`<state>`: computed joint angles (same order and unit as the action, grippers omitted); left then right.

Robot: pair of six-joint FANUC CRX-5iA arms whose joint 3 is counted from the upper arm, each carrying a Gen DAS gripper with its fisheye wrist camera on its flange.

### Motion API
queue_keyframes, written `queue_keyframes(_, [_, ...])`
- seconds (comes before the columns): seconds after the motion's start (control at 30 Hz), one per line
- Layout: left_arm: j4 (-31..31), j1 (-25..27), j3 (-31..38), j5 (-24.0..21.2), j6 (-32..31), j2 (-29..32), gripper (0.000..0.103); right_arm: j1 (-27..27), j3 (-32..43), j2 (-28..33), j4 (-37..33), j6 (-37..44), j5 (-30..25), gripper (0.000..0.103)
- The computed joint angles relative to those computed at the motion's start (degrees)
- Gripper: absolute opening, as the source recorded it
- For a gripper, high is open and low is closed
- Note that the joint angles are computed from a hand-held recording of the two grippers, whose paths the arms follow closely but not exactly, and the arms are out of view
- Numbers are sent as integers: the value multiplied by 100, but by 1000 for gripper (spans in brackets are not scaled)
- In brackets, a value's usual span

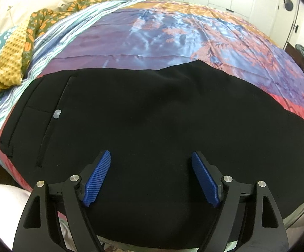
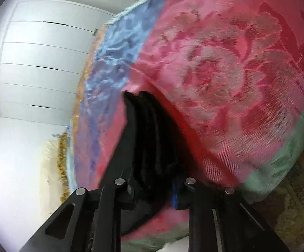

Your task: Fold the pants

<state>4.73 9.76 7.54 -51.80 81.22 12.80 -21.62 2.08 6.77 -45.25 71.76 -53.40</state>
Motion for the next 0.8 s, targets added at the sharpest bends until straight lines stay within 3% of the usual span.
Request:
queue_keyframes(0.33, [37,12,13,-18,5,15,83,217,220,-160,-2054,1168,27,21])
queue_keyframes(0.63, [529,171,-94,6,-116,14,83,1349,924,694,-3380,1728,-108,20])
queue_keyframes(0.8, [931,313,-229,17,-252,-26,83,2130,1581,1442,-3557,1680,-111,20])
